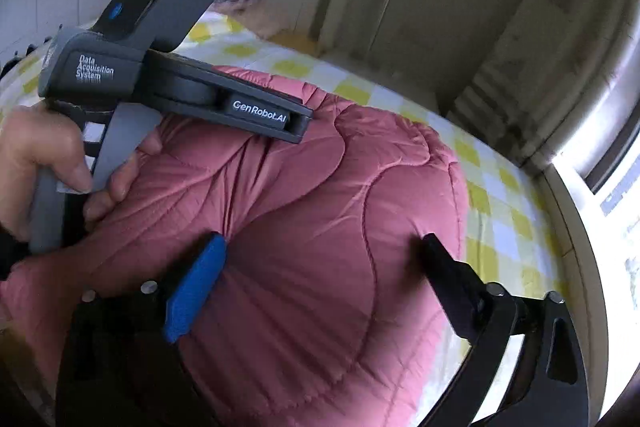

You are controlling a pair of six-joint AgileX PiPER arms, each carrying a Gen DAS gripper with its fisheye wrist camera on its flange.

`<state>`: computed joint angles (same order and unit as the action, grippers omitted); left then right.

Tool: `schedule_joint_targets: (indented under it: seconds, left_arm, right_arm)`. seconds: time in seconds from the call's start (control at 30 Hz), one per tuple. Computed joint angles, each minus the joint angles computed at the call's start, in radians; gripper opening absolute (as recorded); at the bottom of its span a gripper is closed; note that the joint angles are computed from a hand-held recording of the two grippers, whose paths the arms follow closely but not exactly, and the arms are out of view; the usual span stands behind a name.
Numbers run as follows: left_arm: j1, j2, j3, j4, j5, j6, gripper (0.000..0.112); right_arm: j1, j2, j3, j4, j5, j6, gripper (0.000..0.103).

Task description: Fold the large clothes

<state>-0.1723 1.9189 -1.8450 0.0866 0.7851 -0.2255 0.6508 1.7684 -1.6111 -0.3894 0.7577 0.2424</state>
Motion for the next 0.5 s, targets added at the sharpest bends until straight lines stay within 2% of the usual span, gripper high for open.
schedule_joint_targets:
  seconds: [0.13, 0.2, 0.27, 0.33, 0.4, 0.43, 0.5]
  left_arm:
    - [-0.005, 0.021, -0.052, 0.011, 0.060, 0.001, 0.101]
    - [-0.034, -0.016, -0.038, 0.113, 0.086, -0.064, 0.101]
    - [-0.051, -0.128, 0.071, 0.181, 0.043, -0.151, 0.101]
    - [-0.048, -0.301, 0.246, 0.187, -0.060, -0.221, 0.101]
    - [-0.049, -0.433, 0.378, 0.183, -0.126, -0.252, 0.101]
    - [-0.066, -0.486, 0.439, 0.222, -0.142, -0.284, 0.101]
    - [-0.115, -0.525, 0.501, 0.314, -0.115, -0.335, 0.101]
  right_arm:
    - [-0.017, 0.011, -0.028, 0.043, 0.025, -0.035, 0.099]
    - [-0.014, 0.001, -0.012, 0.029, 0.015, -0.025, 0.099]
    - [-0.016, -0.004, 0.005, 0.033, -0.002, -0.017, 0.099]
    - [-0.023, -0.001, -0.001, 0.054, -0.001, -0.031, 0.099]
    - [-0.022, 0.000, -0.004, 0.056, 0.002, -0.029, 0.099]
    - [-0.021, -0.001, -0.002, 0.055, 0.000, -0.027, 0.099]
    - [-0.023, -0.007, 0.009, 0.061, -0.011, -0.027, 0.099]
